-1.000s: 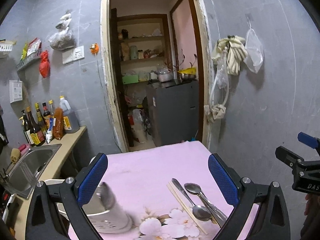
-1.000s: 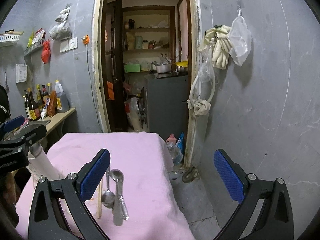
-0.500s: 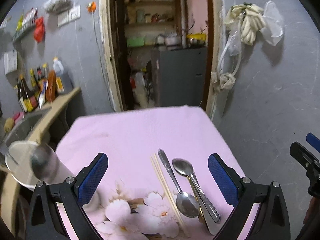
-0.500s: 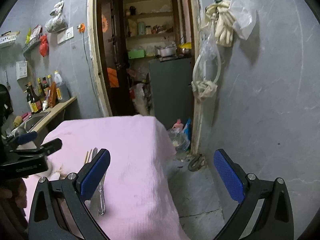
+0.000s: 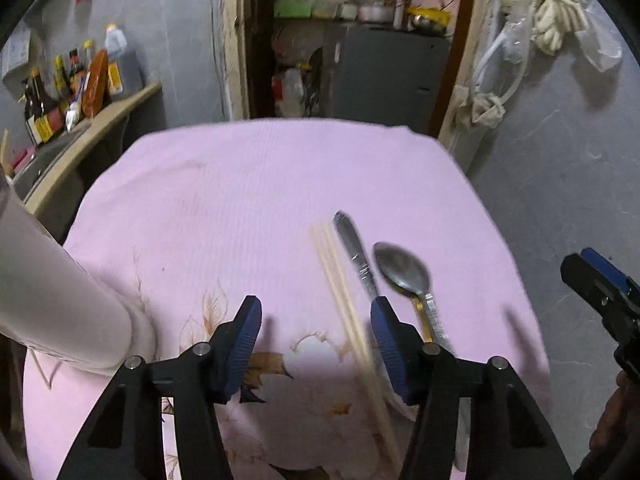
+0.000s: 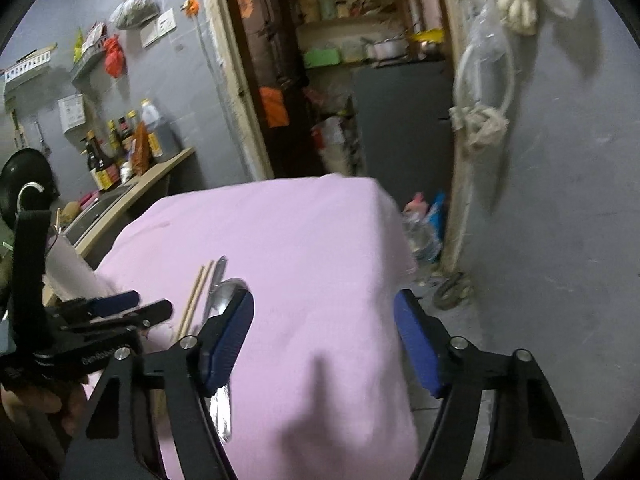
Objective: Organize utensils
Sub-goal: 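Grasp a wooden chopstick with the left gripper while the right gripper grasps a knife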
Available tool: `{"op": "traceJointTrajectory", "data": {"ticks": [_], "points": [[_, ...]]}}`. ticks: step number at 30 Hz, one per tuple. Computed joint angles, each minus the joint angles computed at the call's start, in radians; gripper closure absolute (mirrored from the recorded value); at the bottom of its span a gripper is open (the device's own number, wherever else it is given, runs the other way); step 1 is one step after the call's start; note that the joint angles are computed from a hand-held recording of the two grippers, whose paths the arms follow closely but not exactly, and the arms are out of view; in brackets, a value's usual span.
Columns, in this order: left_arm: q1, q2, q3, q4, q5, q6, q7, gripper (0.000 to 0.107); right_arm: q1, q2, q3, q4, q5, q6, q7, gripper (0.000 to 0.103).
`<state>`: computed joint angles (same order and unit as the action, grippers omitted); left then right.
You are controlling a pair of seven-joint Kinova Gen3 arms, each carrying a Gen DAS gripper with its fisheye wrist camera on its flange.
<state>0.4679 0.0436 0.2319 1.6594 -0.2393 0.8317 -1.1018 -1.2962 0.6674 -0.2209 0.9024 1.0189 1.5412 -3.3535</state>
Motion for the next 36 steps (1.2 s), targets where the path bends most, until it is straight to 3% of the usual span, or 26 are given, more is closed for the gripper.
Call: {"op": "traceJointTrajectory", "data": {"ticks": [7,11,22,28,31,36], "points": [[-0.027,0.028,-0.017,-0.004,0.085,0.0,-0.07,0.055,0.075,0.011,0.032,0.013,-0.102,-0.206,0.079,0.051],[-0.043,0.033,-0.024,0.006,0.137,-0.025,-0.12,0.062,0.122,0.029,0.041,0.001,-0.179,-0.305,0.153,0.059],[-0.068,0.033,-0.034,0.023,0.199,-0.065,-0.197,0.066,0.162,0.113,0.092,-0.147,-0.363,-0.371,0.389,0.061],[-0.087,0.023,-0.038,0.034,0.24,-0.071,-0.231,0.071,0.153,0.1,0.145,-0.111,-0.439,-0.433,0.409,0.061],[-0.1,0.021,-0.041,0.035,0.271,-0.071,-0.259,0.074,0.136,0.077,0.184,-0.066,-0.465,-0.455,0.404,0.069],[-0.121,0.029,-0.043,0.025,0.329,-0.06,-0.33,0.074,0.131,0.051,0.225,-0.009,-0.513,-0.518,0.399,0.07]]}}
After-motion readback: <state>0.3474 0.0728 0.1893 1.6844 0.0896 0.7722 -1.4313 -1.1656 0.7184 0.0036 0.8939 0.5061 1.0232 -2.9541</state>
